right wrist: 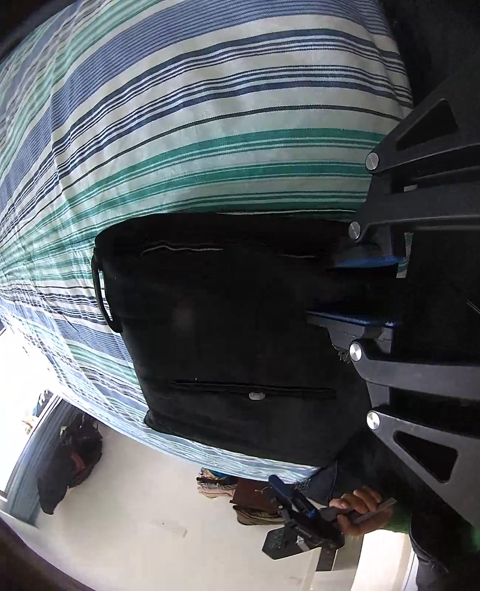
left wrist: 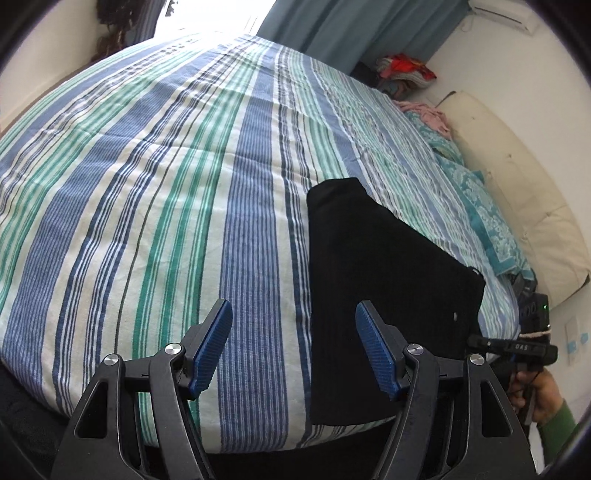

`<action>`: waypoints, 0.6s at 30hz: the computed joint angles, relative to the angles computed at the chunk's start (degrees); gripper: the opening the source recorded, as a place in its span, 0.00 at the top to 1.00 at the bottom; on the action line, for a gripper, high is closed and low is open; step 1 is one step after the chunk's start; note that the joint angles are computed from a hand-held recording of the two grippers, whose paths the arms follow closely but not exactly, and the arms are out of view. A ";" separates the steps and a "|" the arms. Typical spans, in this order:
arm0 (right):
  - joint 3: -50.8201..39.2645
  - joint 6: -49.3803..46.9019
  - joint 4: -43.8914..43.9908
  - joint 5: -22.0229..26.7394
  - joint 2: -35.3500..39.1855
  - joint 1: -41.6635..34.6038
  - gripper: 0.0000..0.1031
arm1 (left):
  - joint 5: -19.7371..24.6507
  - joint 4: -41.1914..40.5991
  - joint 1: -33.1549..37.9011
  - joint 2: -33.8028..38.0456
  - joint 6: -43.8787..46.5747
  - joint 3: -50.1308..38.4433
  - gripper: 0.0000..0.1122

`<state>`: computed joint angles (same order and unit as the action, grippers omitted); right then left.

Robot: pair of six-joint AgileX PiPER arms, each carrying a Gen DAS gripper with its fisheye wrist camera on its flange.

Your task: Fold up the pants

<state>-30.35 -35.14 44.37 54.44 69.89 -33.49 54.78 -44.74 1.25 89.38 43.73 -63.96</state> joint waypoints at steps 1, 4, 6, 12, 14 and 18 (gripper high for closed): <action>-0.65 -0.11 -0.02 1.51 0.05 -1.46 0.70 | -0.64 0.70 -1.11 -1.01 0.45 0.45 0.36; -4.38 7.07 -8.48 2.23 -6.11 -0.56 0.61 | -2.70 1.69 -5.09 -3.53 2.15 1.68 0.30; -7.70 12.51 -14.00 0.86 -10.48 3.65 0.61 | -5.07 3.40 -9.57 -4.11 2.32 1.88 0.29; -12.38 4.81 -0.65 -5.99 -6.44 11.95 0.61 | -13.49 16.96 -25.01 0.47 -8.31 -1.82 0.28; -11.47 3.40 3.17 -11.48 -0.61 15.00 0.61 | -15.21 25.13 -28.92 2.74 -16.32 -2.59 0.28; -7.36 3.03 5.61 -22.01 10.65 16.99 0.83 | -21.44 38.42 -33.85 1.76 -27.94 1.98 0.22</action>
